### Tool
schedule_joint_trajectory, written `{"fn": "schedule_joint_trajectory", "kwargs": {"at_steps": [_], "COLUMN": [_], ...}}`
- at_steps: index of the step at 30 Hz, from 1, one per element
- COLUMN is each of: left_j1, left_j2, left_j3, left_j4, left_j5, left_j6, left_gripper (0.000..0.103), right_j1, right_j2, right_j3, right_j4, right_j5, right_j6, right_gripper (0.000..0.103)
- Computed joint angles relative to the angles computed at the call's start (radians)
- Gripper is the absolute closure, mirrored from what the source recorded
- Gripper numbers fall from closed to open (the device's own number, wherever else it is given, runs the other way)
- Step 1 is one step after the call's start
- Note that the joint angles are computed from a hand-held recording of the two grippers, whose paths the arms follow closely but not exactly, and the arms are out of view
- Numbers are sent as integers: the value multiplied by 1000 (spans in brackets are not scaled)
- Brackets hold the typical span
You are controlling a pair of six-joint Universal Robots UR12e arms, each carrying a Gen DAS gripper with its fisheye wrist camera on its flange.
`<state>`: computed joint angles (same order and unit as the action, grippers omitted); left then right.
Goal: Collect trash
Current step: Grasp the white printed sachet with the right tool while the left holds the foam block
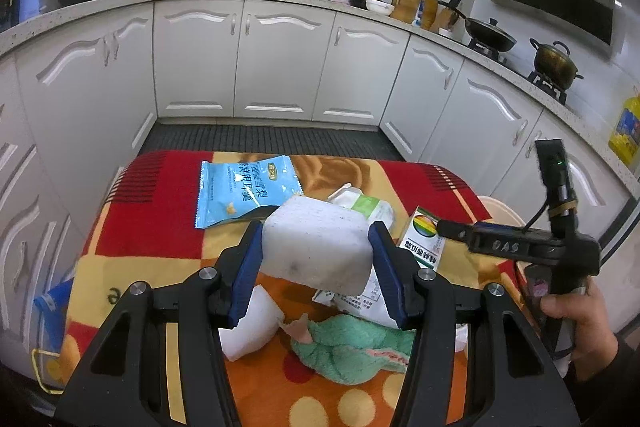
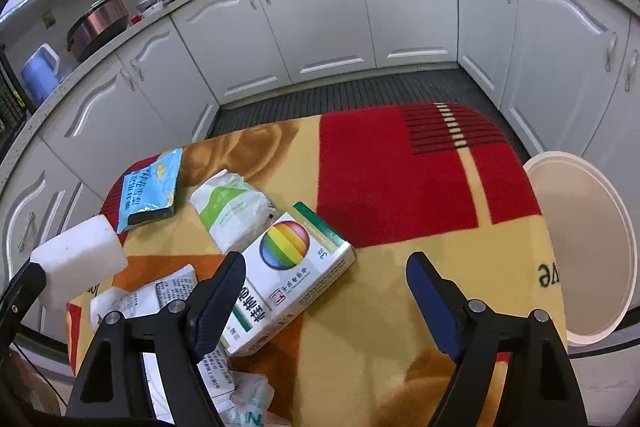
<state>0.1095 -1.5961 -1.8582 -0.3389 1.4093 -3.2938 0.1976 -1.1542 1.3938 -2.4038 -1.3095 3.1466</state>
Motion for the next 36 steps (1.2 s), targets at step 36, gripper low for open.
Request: {"fn": "schedule_joint_trajectory", "kwargs": {"at_steps": [36], "left_j1": [7], "left_j2": [36], "left_j3": [-25], "left_j4": [7], "left_j5": [15], "left_j6": [-16], "left_gripper": [51], "right_j1": [-37], "right_j2": [-74], "right_j3": [59], "right_j4": [171], "right_j5": [322], "right_j6": [-272], "right_gripper": [11]}}
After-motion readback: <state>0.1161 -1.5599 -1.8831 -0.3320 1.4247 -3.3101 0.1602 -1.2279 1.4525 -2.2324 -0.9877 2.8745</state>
